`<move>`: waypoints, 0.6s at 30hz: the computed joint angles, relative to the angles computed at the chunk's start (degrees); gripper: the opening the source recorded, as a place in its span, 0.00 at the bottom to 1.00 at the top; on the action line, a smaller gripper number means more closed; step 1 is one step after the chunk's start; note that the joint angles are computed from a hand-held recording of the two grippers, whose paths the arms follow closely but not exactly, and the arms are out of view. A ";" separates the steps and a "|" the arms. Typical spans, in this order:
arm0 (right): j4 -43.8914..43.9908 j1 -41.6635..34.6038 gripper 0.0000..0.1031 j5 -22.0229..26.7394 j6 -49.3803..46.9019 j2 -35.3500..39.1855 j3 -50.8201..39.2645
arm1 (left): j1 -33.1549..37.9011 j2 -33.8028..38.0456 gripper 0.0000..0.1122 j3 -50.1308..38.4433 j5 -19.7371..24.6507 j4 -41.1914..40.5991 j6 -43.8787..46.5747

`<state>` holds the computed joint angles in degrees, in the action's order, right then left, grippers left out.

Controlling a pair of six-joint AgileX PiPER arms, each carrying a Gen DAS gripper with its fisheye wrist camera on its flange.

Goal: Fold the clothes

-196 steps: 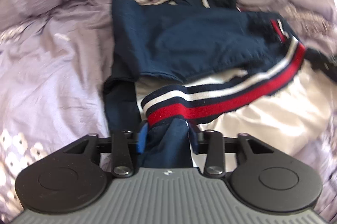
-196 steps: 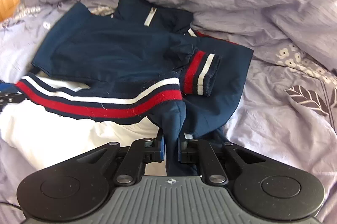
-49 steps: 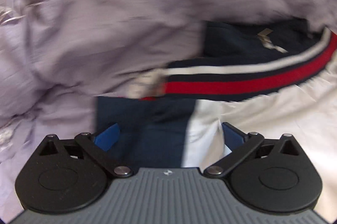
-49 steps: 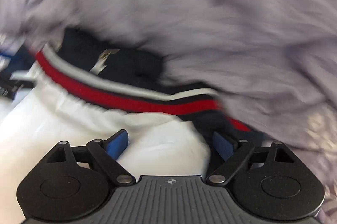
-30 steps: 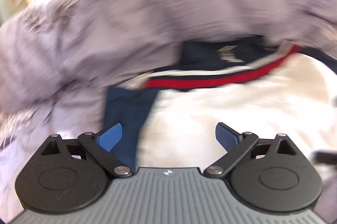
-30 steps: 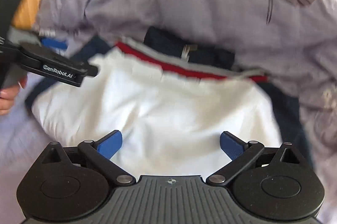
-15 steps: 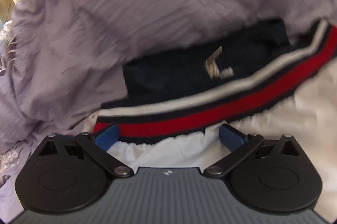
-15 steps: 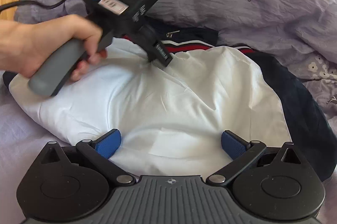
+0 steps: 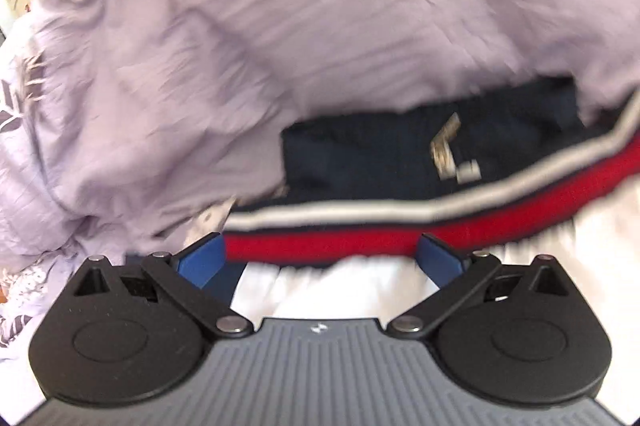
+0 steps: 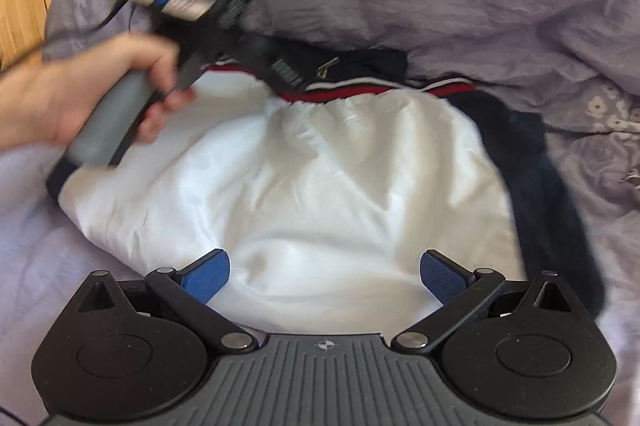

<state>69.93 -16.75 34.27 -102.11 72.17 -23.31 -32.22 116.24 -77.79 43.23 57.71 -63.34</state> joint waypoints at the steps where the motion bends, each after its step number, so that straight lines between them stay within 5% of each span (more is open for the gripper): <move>1: -5.69 -2.70 1.00 2.74 3.42 -1.33 -1.57 | 0.16 -2.01 0.92 2.61 -1.01 -1.17 0.71; 8: -27.23 -18.07 1.00 16.57 9.21 -9.66 -8.93 | -3.41 -12.73 0.91 13.96 -2.67 -8.79 -0.05; 18: -19.66 -34.47 1.00 17.49 10.90 -2.55 -5.32 | -14.98 -24.25 0.92 28.10 0.35 -12.01 -13.80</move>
<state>50.27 -51.22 51.76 -91.21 69.62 -28.62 -47.20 92.00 -49.69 43.58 45.70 -77.14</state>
